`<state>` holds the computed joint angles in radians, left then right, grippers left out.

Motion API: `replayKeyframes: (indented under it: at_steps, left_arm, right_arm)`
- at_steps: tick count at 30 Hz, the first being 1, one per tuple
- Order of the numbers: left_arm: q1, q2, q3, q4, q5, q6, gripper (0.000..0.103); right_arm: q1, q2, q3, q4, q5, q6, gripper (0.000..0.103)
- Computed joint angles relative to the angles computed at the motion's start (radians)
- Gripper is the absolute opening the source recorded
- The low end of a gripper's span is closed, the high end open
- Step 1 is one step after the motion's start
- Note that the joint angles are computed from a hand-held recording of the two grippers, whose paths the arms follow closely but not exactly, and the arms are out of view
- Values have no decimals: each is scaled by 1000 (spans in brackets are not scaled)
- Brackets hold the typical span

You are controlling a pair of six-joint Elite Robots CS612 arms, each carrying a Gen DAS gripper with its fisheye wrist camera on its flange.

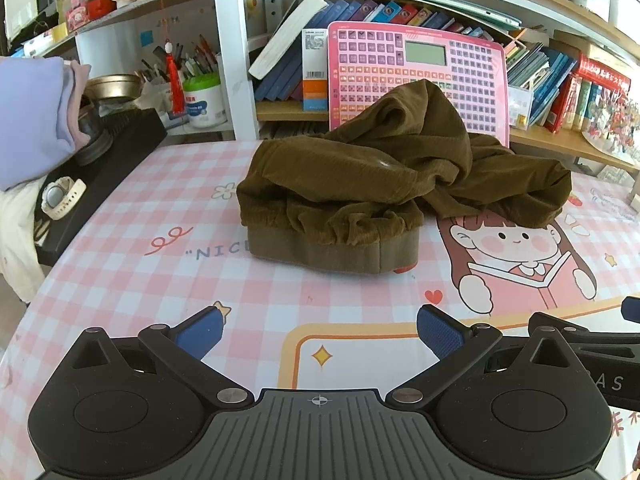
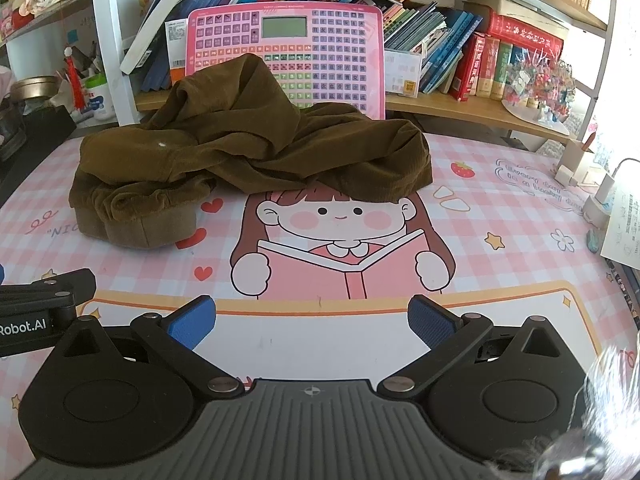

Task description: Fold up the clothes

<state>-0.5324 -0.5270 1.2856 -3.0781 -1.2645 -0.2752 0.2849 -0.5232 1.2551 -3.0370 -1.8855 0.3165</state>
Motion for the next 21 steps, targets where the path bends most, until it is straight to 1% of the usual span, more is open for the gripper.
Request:
replayKeyframes:
  at_steps: [21]
  left_arm:
    - [0,0,-3,18,2,-9,103]
  right_arm:
    - [-1,-1,-2,14,7,3,103]
